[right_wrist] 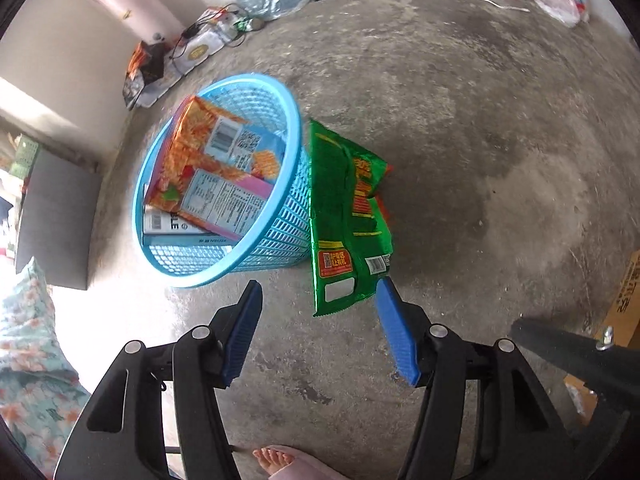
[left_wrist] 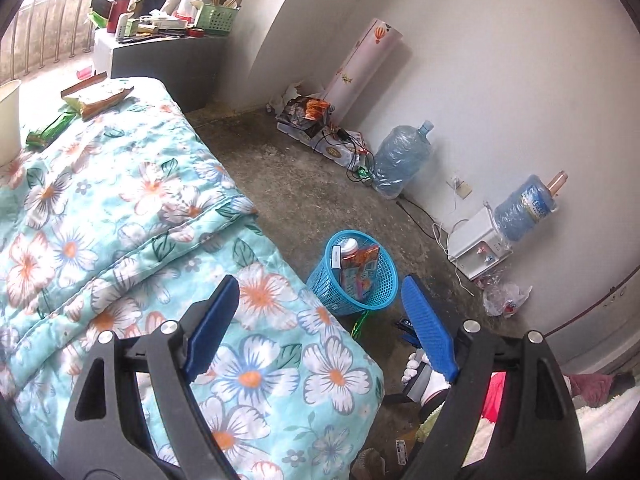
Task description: Collect trash
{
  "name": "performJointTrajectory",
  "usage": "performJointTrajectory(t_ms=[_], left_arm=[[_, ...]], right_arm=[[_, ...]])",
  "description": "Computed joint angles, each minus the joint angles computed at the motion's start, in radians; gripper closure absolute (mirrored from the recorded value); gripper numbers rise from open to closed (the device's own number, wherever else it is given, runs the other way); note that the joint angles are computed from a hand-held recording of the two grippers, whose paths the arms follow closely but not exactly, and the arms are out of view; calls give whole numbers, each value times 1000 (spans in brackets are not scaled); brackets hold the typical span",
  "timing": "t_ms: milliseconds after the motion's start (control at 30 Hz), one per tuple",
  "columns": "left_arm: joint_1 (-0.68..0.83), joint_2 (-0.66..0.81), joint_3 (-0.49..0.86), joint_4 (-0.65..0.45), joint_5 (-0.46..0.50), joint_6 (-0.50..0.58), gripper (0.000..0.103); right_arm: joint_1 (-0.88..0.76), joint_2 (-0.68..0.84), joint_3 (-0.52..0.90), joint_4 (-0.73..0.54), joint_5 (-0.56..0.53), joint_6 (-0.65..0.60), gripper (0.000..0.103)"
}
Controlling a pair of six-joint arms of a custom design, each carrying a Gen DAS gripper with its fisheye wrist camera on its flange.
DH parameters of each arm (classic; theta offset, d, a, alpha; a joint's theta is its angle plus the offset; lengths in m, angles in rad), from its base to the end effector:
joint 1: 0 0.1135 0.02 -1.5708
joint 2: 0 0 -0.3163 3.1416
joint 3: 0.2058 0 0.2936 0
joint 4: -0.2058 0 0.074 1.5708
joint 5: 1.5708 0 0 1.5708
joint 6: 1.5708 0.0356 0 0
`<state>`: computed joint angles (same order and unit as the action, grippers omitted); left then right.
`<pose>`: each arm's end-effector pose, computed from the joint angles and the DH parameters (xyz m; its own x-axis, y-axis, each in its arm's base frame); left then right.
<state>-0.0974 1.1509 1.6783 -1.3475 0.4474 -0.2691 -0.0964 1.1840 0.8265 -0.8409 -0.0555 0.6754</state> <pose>0.1792 -0.0330 0.5212 -0.8030 -0.1624 -0.5735 0.1742 0.8562 -0.4863 0.2299 -0.0202 0.2600 -0.6761 0.6925 -0.2517 0.6390 0.7211 0.2678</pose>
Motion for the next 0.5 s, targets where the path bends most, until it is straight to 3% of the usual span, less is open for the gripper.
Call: performJointTrajectory(t_ms=[267,500], left_arm=[[7,-10,7,-12,4,-3,24],[5,4,29,-17,-1,-7,24]], right_arm=[[199,105,-22,47,117,-14,41],[238,365,1,167,275,36,41]])
